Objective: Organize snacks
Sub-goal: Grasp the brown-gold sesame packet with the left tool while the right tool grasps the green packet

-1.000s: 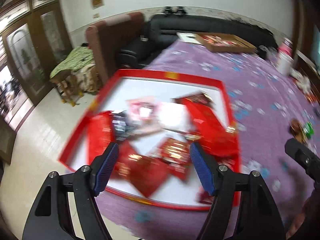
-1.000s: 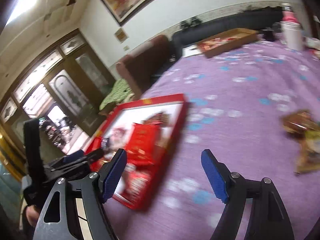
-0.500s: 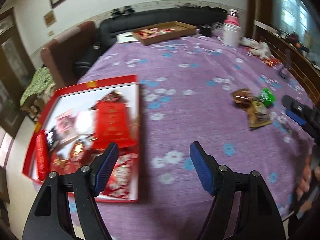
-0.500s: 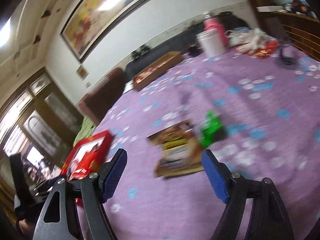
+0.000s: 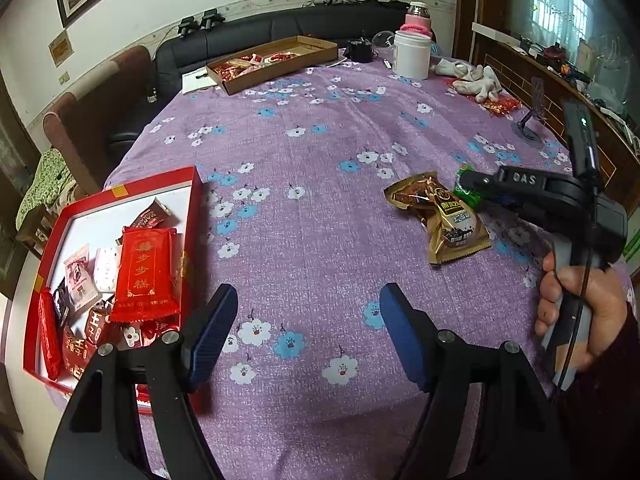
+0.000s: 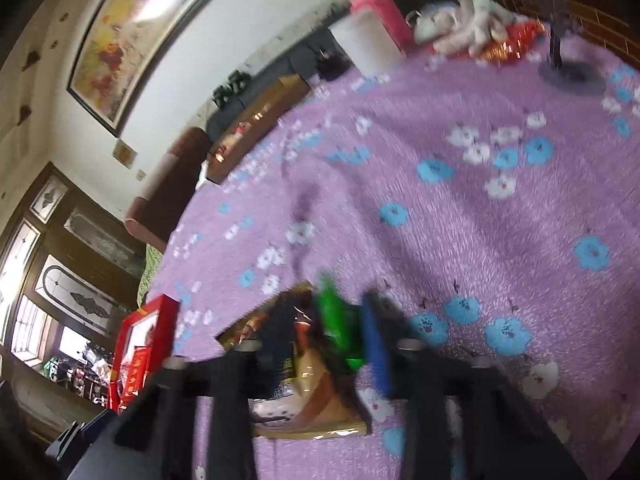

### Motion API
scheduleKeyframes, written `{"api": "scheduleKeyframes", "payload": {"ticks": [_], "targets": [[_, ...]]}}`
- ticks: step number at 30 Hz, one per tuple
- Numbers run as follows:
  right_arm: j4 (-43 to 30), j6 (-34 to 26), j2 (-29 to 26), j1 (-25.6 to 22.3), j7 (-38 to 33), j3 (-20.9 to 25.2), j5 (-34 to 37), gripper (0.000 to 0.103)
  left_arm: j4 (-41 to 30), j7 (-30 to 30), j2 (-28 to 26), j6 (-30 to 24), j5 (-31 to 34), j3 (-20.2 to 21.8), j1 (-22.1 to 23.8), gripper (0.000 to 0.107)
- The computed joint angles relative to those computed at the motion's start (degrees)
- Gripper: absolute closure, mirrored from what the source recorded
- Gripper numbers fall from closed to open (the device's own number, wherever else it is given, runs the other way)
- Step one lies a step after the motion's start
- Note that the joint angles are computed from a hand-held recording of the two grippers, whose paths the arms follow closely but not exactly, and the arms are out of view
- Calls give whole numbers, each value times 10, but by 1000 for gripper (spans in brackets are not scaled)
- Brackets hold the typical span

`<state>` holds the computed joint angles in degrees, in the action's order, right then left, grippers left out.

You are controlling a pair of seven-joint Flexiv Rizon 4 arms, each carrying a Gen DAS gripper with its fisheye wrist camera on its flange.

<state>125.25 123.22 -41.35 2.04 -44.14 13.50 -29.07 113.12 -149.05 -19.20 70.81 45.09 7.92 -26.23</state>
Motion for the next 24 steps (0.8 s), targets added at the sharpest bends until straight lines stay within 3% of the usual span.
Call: {"api": "scheduleKeyframes", "payload": {"ticks": [3, 7, 11, 16, 24], "targets": [[25, 4, 21, 21, -30, -23, 24, 92, -9, 1, -4, -2, -3, -3, 0, 33], [61, 29, 29, -19, -36, -8, -5, 92, -45, 16, -32, -3, -15, -8, -6, 33], [101, 73, 27, -58, -40, 0, -47, 92, -88, 60, -81, -2, -82, -25, -3, 33], [110, 142, -4, -92, -18, -4, -105, 91, -127, 35, -122, 9, -117, 12, -46, 33], [109, 145, 4, -55, -21, -32, -92, 86, -177, 30, -173, 8, -158, 45, -81, 34]]}}
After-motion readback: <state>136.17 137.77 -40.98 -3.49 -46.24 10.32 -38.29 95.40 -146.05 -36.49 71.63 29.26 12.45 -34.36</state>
